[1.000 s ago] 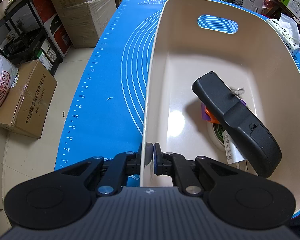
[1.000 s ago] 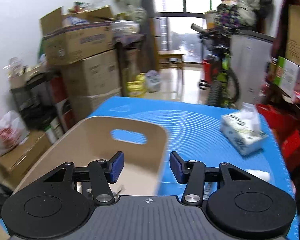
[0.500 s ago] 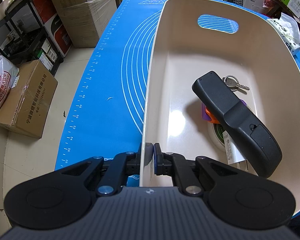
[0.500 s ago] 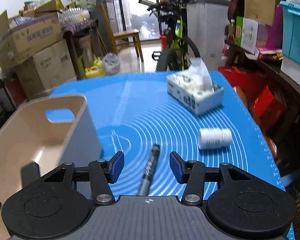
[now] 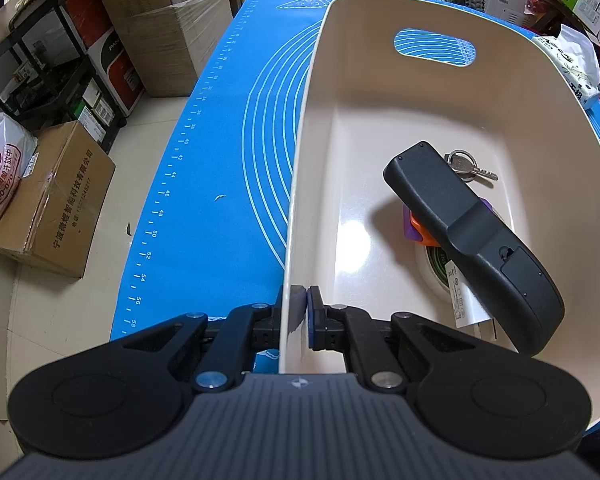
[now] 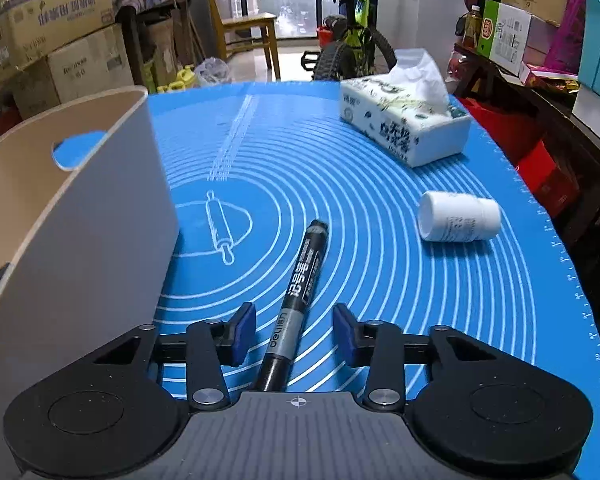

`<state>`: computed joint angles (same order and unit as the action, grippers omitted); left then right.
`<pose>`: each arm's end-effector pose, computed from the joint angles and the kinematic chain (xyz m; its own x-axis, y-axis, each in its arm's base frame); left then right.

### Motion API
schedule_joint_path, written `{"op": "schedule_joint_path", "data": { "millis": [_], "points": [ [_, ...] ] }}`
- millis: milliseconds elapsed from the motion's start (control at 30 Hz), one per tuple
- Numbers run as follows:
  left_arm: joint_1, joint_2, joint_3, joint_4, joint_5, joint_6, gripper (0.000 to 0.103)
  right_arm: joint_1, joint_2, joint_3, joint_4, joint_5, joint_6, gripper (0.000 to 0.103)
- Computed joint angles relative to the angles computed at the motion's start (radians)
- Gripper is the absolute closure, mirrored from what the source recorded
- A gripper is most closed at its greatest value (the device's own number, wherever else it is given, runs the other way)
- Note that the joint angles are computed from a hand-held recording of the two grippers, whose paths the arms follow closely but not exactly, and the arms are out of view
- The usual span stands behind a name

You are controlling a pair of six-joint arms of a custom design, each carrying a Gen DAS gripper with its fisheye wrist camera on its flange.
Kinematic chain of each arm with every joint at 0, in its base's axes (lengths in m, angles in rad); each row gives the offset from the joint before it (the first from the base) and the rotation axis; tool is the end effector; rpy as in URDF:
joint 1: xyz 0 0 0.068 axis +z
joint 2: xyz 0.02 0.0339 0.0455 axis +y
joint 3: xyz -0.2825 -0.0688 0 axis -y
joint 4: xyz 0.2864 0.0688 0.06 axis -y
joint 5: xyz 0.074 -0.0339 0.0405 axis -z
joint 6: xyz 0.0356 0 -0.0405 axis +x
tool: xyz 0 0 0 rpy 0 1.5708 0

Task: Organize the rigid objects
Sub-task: 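Grasp the black marker on the mat with the right tool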

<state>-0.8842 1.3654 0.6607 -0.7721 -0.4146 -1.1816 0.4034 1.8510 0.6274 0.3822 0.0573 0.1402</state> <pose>0.1565 -0.1684 0.1441 -0.8722 -0.2717 -0.4067 -0.3244 0.9437 0.0653 0.2997 0.1257 0.0544 -0.7289 -0.1594 -0.6658 -0.2575 0.9649 0.0508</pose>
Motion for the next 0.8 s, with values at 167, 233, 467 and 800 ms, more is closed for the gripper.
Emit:
{"op": "schedule_joint_path", "data": {
  "millis": [167, 233, 467, 800],
  "points": [
    [0.0, 0.0, 0.0, 0.0, 0.0, 0.0, 0.094, 0.022, 0.027, 0.013, -0.001, 0.038, 0.017, 0.073],
    [0.0, 0.0, 0.0, 0.0, 0.0, 0.0, 0.094, 0.034, 0.022, 0.019, -0.023, 0.061, -0.002, 0.077],
    [0.0, 0.001, 0.0, 0.0, 0.0, 0.001, 0.094, 0.022, -0.026, -0.01, -0.041, 0.069, -0.036, 0.079],
    [0.0, 0.001, 0.0, 0.0, 0.0, 0.0, 0.094, -0.024, -0.232, -0.077, -0.086, 0.022, -0.079, 0.079]
  ]
}}
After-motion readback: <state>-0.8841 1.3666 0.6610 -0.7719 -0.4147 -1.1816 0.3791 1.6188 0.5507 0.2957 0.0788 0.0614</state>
